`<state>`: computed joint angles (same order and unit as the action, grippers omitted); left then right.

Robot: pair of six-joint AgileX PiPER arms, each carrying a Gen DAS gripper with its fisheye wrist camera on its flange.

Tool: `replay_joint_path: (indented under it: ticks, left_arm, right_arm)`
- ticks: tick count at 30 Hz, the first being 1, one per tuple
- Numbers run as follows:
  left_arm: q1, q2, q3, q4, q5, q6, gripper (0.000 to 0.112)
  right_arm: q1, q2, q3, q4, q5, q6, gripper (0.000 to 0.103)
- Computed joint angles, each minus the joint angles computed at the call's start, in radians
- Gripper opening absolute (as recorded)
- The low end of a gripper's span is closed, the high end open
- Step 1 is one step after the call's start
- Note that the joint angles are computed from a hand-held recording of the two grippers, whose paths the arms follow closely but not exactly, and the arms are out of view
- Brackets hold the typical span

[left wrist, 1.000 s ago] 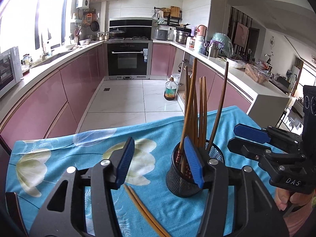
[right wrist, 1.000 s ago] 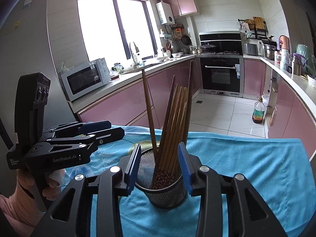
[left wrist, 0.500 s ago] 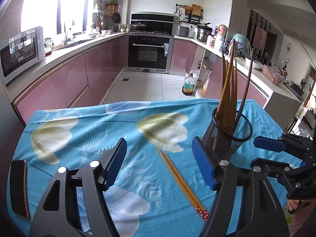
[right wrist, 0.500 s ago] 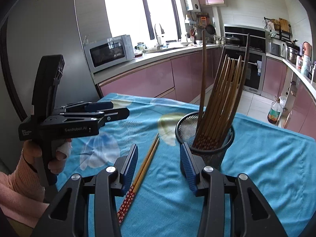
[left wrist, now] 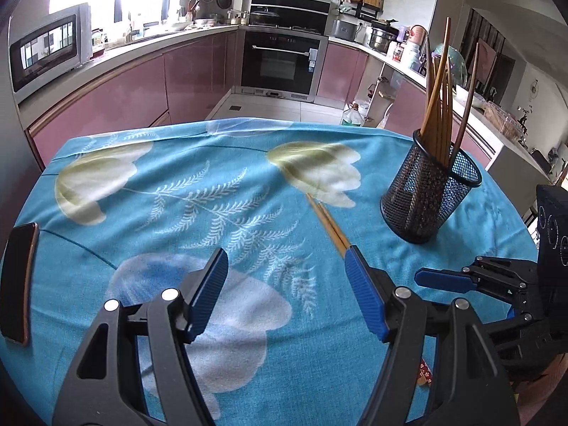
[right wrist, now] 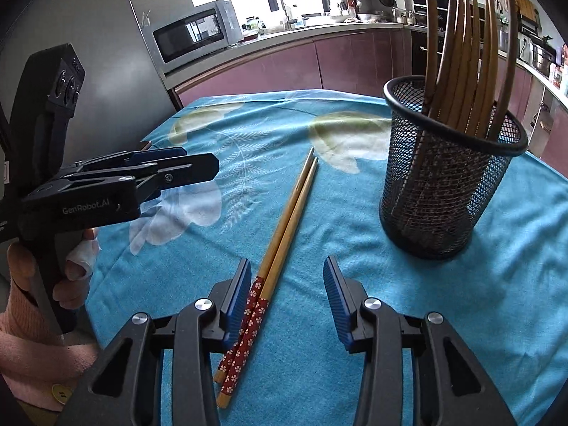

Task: Organize utensils
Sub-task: 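Move both open grippers back to the last two chopsticks on the cloth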

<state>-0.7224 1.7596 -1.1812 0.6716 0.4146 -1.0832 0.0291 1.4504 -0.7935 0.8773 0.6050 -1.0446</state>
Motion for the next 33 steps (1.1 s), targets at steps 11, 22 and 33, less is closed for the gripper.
replay_joint_path:
  ticks: [11,22,33]
  left_arm:
    - [-0.005,0.032,-0.002,-0.056,-0.021,0.049,0.067]
    - [-0.027,0.141,-0.112,-0.227,-0.003,0.258,0.067]
    - [-0.057,0.238,-0.217,-0.258,0.064,0.328,0.059]
  right_arm:
    - [0.039,-0.004,0.016,-0.088,-0.060,0.081,0.035]
    - [-0.020,0.001,0.018,-0.057,-0.040,0.061,0.030]
    - [-0.070,0.016,0.017,0.001,-0.011,0.011,0.030]
